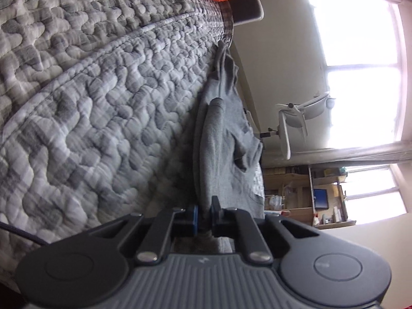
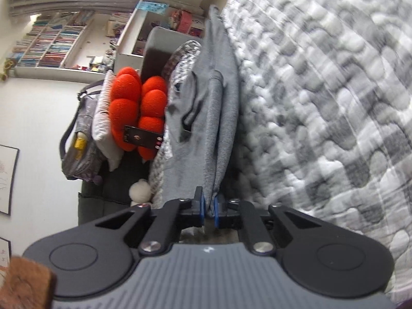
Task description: Fold clothes
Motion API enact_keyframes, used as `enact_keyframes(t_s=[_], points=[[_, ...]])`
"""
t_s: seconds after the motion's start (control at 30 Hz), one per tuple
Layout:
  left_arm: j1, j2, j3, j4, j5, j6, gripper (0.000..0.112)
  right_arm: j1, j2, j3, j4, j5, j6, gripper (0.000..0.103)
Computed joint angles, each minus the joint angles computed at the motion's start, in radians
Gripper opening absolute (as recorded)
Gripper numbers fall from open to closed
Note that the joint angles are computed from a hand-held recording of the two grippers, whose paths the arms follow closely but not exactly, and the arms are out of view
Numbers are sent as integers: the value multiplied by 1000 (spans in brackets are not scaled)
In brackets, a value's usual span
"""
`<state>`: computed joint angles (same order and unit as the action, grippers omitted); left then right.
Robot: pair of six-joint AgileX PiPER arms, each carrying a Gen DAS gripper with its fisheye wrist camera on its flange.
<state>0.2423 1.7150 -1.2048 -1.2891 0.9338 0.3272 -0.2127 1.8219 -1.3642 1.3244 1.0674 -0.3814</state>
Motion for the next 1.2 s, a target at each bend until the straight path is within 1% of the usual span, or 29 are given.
enact_keyframes(t_s=[0.17,0.3,0.47,0.67,0.73,0.83,0.93,1.1,1.2], points=[[7,-50,3,-24,16,-31,8,-3,-45,-4,34,-1,10,9],[27,-111,37,-26,43,-42,8,-18,-94,46,59,15,7,9],[76,-207,122,-13,116,-34,8,-68,-188,183,96,48,-10,9],[145,-315,240,-14,213,-42,8,-142,-300,320,90,109,5,9],[157,-335,264,-11,224,-58,8,-153,-315,338,91,119,13,9],[154,-332,267,-17,219,-83,8,-163,-321,348,96,129,25,9],[133,-312,238,-36,196,-103,8,-153,-298,321,112,118,37,9],[88,-245,141,-89,136,-125,8,-111,-222,212,169,71,54,10],[59,-178,52,-108,101,-149,8,-85,-158,123,198,40,72,10]])
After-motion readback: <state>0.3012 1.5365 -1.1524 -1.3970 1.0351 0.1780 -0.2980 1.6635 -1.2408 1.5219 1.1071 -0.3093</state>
